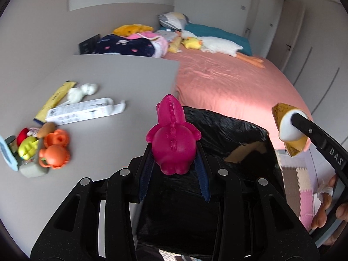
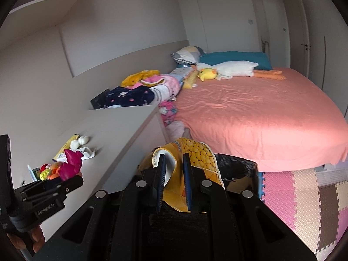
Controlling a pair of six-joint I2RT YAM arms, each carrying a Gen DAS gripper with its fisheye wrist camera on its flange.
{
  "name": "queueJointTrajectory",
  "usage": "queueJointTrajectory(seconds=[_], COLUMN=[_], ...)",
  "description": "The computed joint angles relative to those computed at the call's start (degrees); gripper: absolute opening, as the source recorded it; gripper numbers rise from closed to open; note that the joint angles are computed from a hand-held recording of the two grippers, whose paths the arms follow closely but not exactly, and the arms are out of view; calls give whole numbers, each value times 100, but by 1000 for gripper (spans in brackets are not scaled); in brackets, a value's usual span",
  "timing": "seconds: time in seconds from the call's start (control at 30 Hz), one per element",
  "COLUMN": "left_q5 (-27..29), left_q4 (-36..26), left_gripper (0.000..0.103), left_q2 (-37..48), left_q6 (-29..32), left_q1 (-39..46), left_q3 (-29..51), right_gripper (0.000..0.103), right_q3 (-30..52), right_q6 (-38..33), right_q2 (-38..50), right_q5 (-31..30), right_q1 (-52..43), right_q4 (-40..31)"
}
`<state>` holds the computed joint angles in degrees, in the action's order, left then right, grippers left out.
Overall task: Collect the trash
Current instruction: 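Carry both items over the black trash bag and open both tools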
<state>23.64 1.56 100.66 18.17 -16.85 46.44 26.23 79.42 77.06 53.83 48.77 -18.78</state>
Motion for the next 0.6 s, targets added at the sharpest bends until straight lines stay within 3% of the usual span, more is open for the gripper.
queueJointTrajectory(seconds=[0.03,0.07,0.1,0.13,0.27,0.6], left_q5=[75,131,117,80,-49,-143], left_q4=[-92,-297,-387,-343,-23,16], left_gripper=[37,52,85,97,97,97], left_q2=[23,73,82,55,0,83], left_q6=[85,251,311,336,491,550], left_q1=[-87,-191,-277,-356,-521,-341], left_q3=[29,109,130,62,-199,-159], right_gripper=[23,51,67,80,80,81], right_q3=[-54,-56,-20,25,-13,-149], right_q6=[-31,-5,220,598,1328,1035], right_q2=[-94,-115,-102,-66,-153,-221], right_q5=[-76,-134,-105,41,256,142], right_q1=[-59,-119,-134,-71,49,-97], right_q4=[-31,-117,-365,-672,-1223,-824])
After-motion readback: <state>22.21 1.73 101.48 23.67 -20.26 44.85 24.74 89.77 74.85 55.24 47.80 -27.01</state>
